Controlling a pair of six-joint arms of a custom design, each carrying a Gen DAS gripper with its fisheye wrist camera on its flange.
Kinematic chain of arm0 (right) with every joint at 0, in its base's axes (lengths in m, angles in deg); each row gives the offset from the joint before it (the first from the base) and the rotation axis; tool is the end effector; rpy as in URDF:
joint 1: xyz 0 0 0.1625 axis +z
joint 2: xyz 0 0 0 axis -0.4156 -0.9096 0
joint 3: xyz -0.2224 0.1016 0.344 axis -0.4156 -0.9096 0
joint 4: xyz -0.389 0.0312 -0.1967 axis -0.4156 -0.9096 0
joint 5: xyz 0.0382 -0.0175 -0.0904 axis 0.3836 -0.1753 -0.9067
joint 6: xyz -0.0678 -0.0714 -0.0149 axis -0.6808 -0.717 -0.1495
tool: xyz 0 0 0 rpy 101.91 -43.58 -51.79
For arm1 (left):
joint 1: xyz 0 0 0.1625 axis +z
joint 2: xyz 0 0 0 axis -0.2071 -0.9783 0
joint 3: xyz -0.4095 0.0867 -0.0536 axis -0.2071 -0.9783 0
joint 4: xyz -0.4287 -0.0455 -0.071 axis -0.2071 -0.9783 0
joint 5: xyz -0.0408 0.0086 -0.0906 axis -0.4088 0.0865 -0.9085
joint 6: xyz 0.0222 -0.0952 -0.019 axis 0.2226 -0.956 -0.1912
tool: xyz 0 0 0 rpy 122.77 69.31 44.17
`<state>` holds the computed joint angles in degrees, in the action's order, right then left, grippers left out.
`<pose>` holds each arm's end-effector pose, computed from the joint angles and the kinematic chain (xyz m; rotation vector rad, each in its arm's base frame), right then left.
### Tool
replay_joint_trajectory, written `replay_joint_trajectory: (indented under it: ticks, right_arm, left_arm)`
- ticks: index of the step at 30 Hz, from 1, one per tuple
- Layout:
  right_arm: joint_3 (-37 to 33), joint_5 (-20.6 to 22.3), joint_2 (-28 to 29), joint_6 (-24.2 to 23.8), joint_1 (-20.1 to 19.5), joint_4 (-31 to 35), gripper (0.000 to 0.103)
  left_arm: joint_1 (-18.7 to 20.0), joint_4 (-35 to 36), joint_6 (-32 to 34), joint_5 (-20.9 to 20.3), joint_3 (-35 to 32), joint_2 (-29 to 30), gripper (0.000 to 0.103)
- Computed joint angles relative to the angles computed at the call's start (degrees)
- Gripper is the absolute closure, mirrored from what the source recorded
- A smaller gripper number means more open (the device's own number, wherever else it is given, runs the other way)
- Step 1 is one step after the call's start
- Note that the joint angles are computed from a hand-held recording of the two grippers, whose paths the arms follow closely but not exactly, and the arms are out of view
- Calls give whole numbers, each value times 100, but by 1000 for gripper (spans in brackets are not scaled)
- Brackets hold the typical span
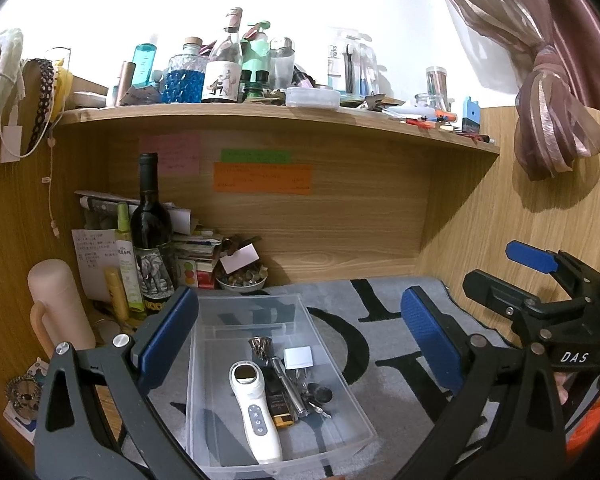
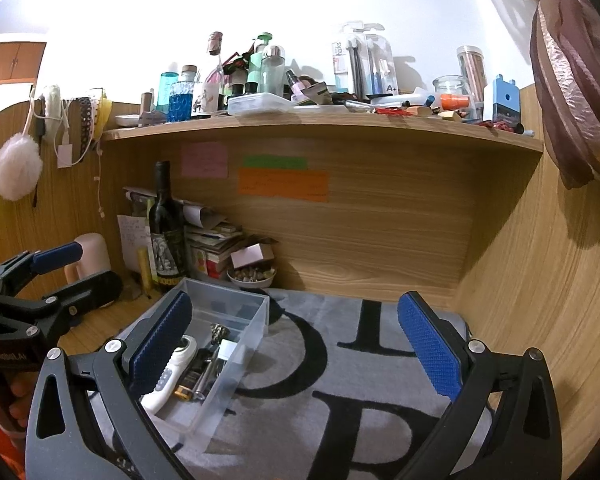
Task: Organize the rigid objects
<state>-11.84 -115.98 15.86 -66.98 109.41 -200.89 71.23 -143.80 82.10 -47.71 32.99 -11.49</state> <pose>0.0526 -0.8014 0.2894 0.6245 -1.8883 1.5151 -0.3287 -0.8647 0.0083 1.1680 2.2692 -1.3783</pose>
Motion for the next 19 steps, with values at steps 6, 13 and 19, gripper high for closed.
replay_joint_trajectory:
  ticks: [6,13,19]
  right_arm:
    - [-60,9,20,5,-17,74,0]
    - [-82,19,23,-16,-26,112,0]
    - [-130,46,25,-16,-51,238,0]
  left_arm:
    - [12,102,-90,-22,-41,3,0]
    - [19,258,-123,4,-137,36,0]
    - [18,257,-111,-1,-167,60,0]
